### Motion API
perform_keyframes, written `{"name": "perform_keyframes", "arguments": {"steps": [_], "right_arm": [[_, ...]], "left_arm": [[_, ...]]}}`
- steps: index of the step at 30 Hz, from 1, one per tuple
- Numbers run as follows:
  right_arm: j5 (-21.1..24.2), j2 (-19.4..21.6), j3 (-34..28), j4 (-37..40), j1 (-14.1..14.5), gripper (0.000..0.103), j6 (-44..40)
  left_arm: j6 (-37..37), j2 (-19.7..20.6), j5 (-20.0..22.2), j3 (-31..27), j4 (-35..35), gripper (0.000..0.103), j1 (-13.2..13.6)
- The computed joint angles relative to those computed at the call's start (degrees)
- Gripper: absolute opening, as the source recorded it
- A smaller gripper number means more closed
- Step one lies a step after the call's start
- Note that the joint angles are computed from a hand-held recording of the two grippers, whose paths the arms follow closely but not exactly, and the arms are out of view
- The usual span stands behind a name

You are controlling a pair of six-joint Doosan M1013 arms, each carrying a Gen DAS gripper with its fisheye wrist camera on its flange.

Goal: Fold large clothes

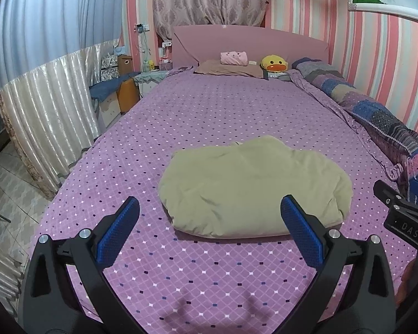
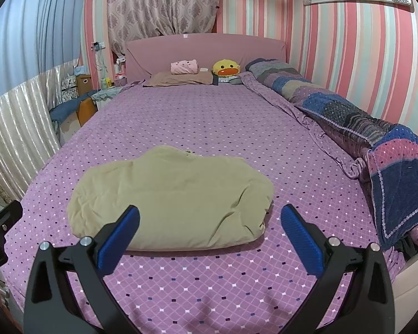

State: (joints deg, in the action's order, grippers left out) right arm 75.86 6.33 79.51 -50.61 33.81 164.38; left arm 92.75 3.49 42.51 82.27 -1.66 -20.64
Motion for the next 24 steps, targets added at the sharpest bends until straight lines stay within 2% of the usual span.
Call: {"name": "perform_keyframes", "arguments": {"steps": [24], "right_arm": [[0.74, 0.20, -0.17, 0.10, 0.18, 0.101, 0.51]], "left_arm": [[1.94, 0.59, -0.15, -0.35, -1.50, 0.100, 0.71]]}}
